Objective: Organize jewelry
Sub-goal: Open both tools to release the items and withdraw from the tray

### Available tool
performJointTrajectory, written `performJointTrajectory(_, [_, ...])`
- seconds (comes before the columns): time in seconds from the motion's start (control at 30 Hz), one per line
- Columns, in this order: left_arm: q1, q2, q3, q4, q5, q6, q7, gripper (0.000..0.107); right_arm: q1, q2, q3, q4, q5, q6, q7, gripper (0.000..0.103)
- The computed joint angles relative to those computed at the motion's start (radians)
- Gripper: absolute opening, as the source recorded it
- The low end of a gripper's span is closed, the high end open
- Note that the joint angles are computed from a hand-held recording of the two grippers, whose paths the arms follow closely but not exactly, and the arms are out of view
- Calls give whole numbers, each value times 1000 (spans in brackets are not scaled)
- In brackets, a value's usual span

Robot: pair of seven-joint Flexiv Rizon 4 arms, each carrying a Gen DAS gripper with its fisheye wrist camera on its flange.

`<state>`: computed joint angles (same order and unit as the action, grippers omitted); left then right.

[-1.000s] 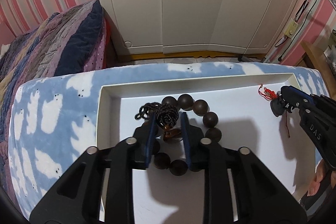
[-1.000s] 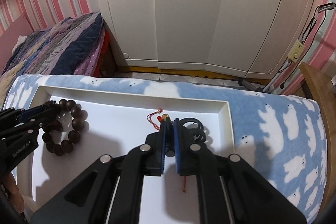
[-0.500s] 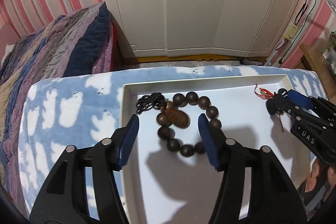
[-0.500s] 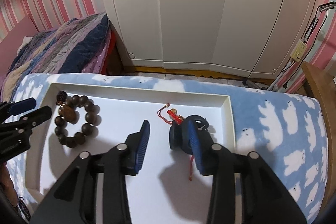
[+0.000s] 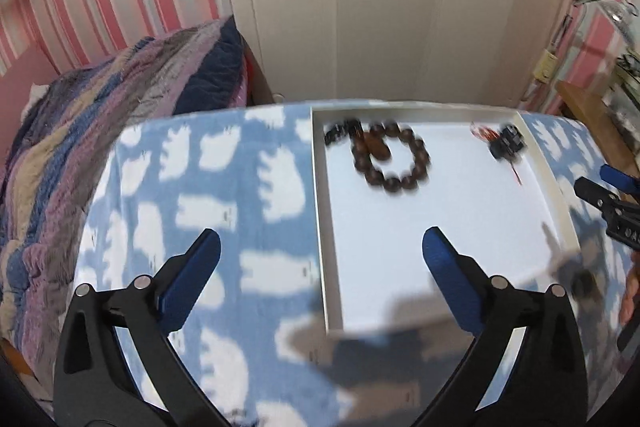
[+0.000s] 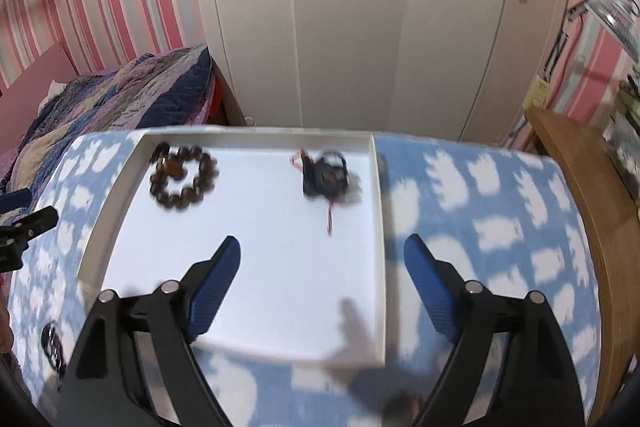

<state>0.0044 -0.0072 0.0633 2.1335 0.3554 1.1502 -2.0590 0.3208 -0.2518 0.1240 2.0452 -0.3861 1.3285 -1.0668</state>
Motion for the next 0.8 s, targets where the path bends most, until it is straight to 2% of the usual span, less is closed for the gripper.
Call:
performJointTrajectory(0.1, [-4,81,1,62,14,-33,3,100,-24,58,28,49,43,-20,-38,84])
performJointTrajectory(0.17, [1,126,-6,100,15,-42,-7,100,-21,100,15,94,11,-15,-9,84])
performJointTrajectory(0.33, [21,248,-11,216,-69,-47,25,100,-43,188,31,175,-2,-25,18,84])
performJointTrajectory(0.43, [45,283,-46,244,-56,-50,0,100,-53,228,43,218,-16,-19,33,84])
performJointTrajectory(0.57, [53,362,-84,294,-35,-82,-9,100,-55,276,68,261,23,-30,4,84])
performJointTrajectory(0.8, [42,438,-118,364,-50,-91,-34,100,-36,350,98,331,92,-52,-44,84])
